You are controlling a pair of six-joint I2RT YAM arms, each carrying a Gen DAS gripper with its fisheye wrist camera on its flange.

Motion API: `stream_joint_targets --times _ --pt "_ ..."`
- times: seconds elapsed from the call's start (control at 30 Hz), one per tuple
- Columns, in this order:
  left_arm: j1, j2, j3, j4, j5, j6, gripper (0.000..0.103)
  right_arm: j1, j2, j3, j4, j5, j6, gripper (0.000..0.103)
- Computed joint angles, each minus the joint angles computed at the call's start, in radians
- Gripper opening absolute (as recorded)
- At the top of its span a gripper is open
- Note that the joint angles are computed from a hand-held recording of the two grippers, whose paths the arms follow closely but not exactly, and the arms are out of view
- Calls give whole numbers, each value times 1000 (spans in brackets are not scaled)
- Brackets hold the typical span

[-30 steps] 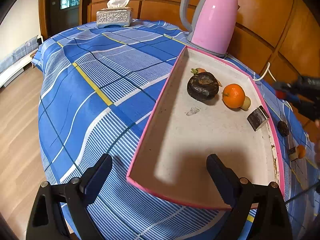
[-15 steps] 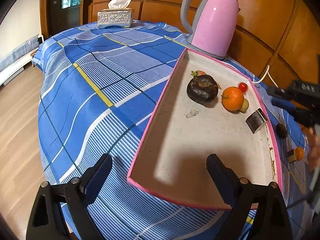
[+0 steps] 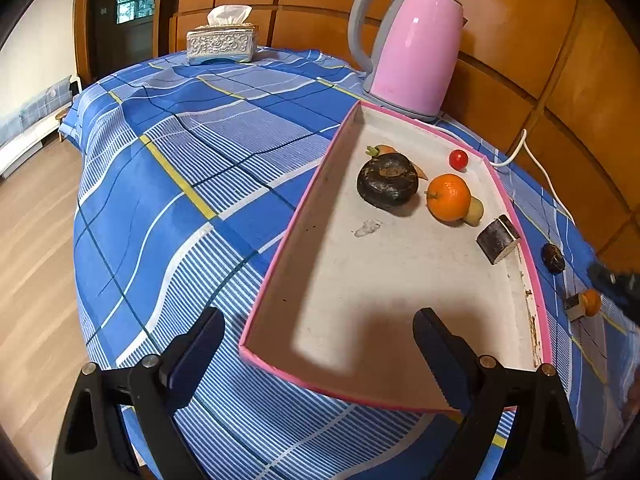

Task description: Organize fruits

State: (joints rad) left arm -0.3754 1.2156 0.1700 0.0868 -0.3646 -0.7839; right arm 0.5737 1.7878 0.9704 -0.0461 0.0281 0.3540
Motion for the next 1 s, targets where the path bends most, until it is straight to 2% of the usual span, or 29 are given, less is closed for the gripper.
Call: stream_joint_targets --times 0.13,0.3,0.53,0.7,0.87,1.0 --pt "-9 1 3 -3 -1 -6 96 -39 -98 -133 6 63 -6 31" --pt "-32 -9 5 -13 -18 -11 96 -162 -215 -313 26 106 49 31" --pt "-48 -4 11 -21 -25 -13 96 -335 -324 -463 43 183 99 31" --pt "-52 -4 11 -22 -26 -14 96 -402 -335 -494 45 275 140 31" --pt "-48 -9 7 -18 -27 -14 96 -429 -286 -518 76 397 190 36" --pt "-51 0 8 -16 -26 -17 96 -450 -279 -563 139 428 191 43"
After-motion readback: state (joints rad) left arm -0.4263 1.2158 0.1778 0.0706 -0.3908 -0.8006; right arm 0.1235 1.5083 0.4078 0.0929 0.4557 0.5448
